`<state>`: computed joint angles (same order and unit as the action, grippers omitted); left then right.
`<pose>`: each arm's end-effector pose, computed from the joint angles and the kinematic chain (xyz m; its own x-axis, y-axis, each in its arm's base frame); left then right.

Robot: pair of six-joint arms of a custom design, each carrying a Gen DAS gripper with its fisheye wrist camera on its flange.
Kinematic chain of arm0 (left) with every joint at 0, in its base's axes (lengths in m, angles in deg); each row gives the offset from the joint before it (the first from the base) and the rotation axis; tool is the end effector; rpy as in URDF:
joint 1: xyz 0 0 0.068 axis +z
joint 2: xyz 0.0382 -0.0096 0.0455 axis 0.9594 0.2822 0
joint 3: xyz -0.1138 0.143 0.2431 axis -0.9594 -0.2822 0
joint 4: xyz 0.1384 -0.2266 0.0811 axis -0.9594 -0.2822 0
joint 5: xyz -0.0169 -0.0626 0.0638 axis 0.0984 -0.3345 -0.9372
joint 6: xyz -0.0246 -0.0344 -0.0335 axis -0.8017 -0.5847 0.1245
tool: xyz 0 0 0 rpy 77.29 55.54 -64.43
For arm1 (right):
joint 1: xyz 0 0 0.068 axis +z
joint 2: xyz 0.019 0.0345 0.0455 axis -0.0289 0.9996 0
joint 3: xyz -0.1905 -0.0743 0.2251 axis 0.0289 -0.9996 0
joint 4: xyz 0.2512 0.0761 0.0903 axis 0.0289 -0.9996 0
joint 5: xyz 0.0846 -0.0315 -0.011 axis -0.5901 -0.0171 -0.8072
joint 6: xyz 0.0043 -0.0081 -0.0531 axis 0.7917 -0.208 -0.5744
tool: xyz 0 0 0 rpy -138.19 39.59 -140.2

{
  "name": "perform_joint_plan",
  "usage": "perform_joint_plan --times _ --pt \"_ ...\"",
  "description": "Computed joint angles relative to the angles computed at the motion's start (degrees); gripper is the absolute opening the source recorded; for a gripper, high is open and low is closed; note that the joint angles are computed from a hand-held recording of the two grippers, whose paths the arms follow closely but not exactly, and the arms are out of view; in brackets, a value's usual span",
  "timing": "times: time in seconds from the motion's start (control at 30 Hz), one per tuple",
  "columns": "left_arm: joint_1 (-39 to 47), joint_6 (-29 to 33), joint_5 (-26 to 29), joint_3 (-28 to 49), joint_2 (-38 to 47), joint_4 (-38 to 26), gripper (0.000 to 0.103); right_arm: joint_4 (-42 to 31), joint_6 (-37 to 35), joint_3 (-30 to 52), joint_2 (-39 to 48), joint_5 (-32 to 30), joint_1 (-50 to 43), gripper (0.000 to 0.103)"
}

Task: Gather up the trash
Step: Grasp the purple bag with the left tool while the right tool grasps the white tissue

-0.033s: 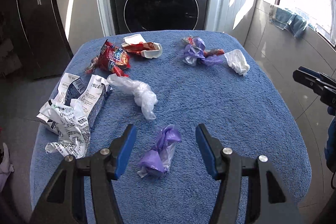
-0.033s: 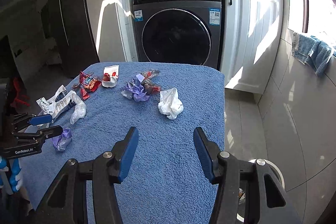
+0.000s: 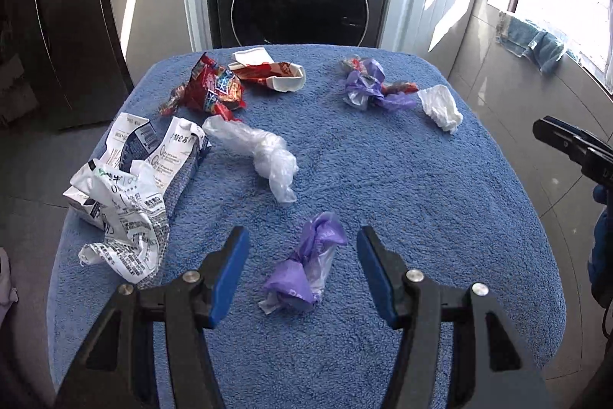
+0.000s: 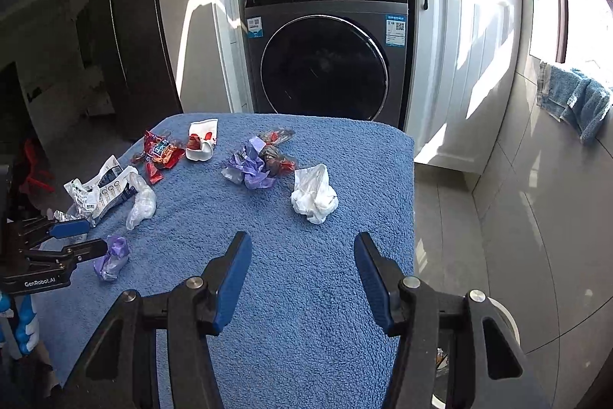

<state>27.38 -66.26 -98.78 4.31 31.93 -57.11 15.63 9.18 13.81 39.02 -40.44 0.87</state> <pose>0.2309 -0.2154 0.2677 -0.7624 -0.1885 -0.6191 -0.1916 0.9795 -0.0624 0.3524 0.0318 0.3077 -0.5495 -0.3306 -0.7673 -0.5810 0.8112 0.0665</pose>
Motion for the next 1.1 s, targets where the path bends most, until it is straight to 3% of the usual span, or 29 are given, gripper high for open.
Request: perform_joint_plan --times 0.07,0.27,0.4,0.5,0.6,0.67,0.73,1.1 --pt "0.6 -0.02 1.56 -1.38 0.05 1.08 0.057 0.79 0.42 1.48 2.48 1.46 1.59 0.064" --pt "3.12 1.31 6.46 -4.09 1.49 6.31 0.055 -0.11 1.98 11.59 14.97 3.82 4.29 0.064" --pt "4.9 2.37 9.48 -4.51 2.45 8.88 0.035 -1.92 3.71 19.44 23.2 4.73 5.18 0.063" --pt "4.79 3.0 9.09 -4.02 3.16 8.8 0.029 -3.87 4.36 24.1 27.95 4.95 5.52 0.056" --pt "4.6 2.96 9.7 -4.49 2.38 9.96 0.028 -6.84 4.08 27.46 31.19 3.37 5.61 0.036" --pt "3.91 3.01 9.88 -4.44 1.84 10.34 0.028 -6.82 3.59 26.82 31.01 2.79 5.32 0.021" --pt "2.76 3.11 9.45 -3.93 1.52 10.31 0.028 -6.34 2.96 24.9 29.51 0.78 4.46 0.016" --pt "-1.42 8.66 8.82 8.98 7.58 8.16 0.028 -6.74 -2.44 12.45 14.11 -9.84 -6.57 0.015"
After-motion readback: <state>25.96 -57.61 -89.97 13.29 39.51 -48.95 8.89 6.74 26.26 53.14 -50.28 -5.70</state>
